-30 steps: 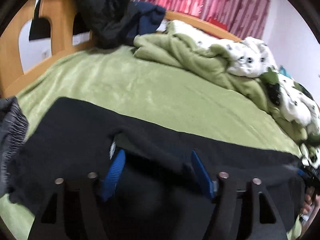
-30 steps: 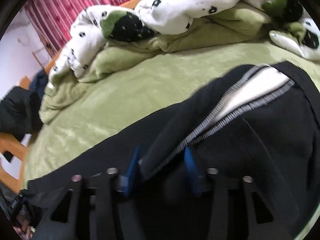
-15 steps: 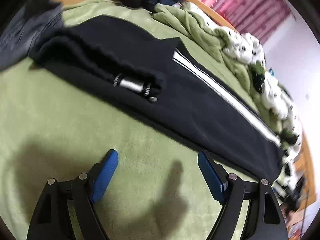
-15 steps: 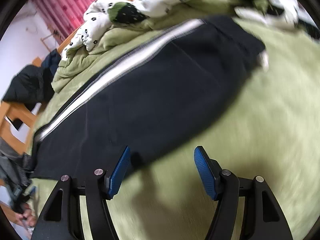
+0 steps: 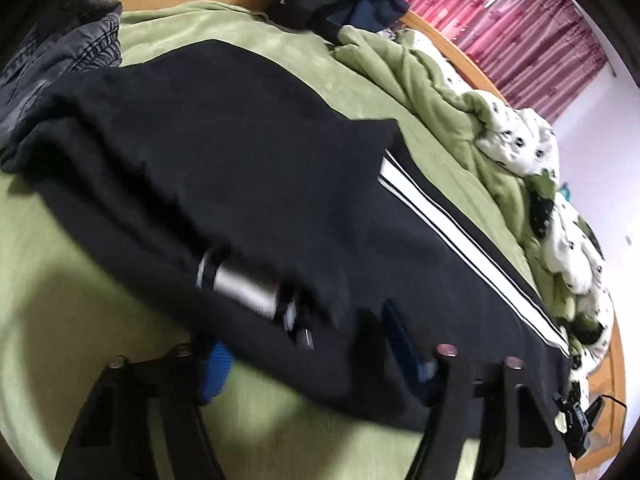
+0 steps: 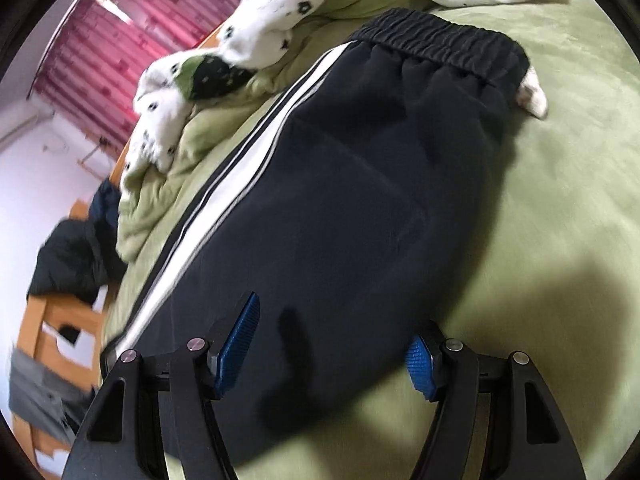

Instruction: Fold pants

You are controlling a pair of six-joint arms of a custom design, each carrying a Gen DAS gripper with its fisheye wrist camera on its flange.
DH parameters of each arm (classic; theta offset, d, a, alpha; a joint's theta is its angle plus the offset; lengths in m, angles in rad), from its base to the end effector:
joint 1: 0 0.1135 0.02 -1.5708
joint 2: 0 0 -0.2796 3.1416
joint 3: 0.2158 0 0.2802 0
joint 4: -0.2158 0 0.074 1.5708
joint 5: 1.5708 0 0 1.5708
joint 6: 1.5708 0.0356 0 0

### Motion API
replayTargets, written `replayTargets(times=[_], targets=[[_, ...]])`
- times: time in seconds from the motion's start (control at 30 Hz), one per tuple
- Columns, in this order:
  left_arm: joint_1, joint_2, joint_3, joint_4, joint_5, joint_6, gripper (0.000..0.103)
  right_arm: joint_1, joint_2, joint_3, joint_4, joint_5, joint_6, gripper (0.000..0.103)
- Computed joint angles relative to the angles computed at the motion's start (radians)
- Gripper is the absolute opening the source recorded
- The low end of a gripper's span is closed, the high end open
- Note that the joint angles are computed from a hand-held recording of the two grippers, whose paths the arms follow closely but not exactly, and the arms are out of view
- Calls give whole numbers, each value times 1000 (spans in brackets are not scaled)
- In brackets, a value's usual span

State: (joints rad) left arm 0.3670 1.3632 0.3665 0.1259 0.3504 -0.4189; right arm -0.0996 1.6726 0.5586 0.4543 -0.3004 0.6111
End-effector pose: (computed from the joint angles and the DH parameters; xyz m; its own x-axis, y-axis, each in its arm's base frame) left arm 0.2196 0.0713 0.1077 -0.5991 -0.6396 -0.4817 -0.4097 0.7618 -0.5019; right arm 0.3078 -0.0202 0.1063 -0.5785 0.6086 -0.5431 0.2372 0.7625 0.6019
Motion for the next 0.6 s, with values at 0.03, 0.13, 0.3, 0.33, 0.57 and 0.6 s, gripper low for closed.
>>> replayTargets(times=[0.03,0.13,0.3,0.33,0.57,0.6], targets=[[-1,32,24,9,-4,-7,54,3,24,37,-10,14,7,65],[-16,111,84,20,-56,-23,29,18,87,149,-93,122,10,31],[-28,33,50,4,-82,-1,13,22,44,111,-27,144,35,15],[-31,-2,42,-21,-88,16,12,24,3,86,-18,146,26,14],[-34,-430,-70,-374,-5,103,11,-94,-377,-94,-218,52,-73,13],[-55,-537,-99,-463,-3,114,11,-141,-447,-126,-269,23,-111,13]])
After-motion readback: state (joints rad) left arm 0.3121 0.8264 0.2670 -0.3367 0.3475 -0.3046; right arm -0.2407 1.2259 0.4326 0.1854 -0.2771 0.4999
